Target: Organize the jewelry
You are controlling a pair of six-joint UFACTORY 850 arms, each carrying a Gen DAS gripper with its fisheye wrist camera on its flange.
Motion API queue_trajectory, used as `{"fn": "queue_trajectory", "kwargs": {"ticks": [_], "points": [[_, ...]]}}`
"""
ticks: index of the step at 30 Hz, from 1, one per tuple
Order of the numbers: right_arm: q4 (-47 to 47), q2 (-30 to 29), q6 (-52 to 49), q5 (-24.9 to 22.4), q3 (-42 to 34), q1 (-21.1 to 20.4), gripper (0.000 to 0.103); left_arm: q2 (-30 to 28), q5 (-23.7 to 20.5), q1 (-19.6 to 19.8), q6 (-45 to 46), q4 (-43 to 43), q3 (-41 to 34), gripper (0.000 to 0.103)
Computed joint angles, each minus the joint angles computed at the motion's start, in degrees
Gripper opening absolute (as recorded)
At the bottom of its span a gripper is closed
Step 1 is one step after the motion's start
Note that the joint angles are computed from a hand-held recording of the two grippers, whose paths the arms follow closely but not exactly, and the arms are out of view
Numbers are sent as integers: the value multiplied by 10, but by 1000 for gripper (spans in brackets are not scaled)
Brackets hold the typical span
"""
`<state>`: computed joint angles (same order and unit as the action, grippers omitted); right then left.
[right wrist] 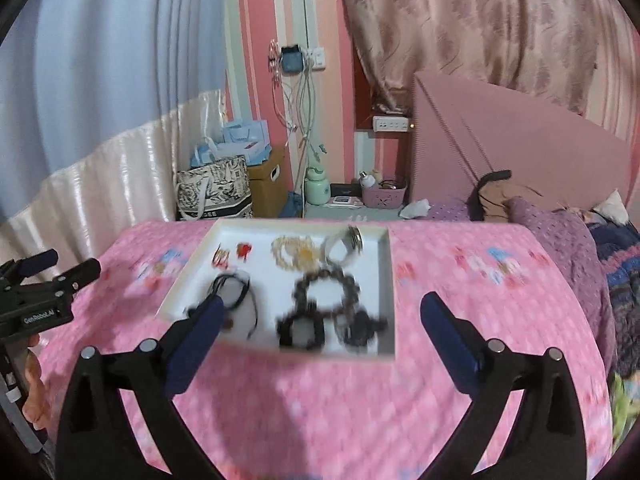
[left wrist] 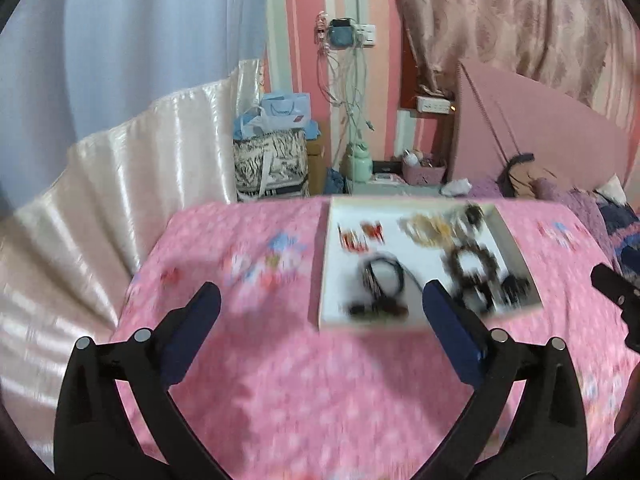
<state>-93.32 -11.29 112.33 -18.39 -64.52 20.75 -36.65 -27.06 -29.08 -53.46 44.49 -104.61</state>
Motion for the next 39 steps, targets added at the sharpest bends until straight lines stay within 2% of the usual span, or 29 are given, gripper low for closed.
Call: {"fn": "queue_trajectory", "kwargs": {"ticks": [3, 6, 9, 12, 17, 22, 39], "points": [[-27, 39, 48, -34, 56, 22, 99, 70, 27, -14, -111, 90, 116, 100], [-61, 68, 103, -73, 103, 49, 99, 118, 50, -24, -211, 162, 200, 100], [-60, 84, 120, -123, 139, 80, 99, 152, 41, -40, -335, 258, 264, 100], [-66, 93, 141, -138, 166, 96, 99, 171, 30, -54, -386, 306, 304, 100], [-62, 98, 164, -172, 199, 119, 99, 192, 33, -64, -415, 329, 348, 100], [-59, 98, 171, -169, 210, 123, 99, 200, 39, -67, -466, 372, 368, 100], [-50, 97, 170, -179, 212, 128, 99, 203, 18, -74, -478, 391, 373, 100]]}}
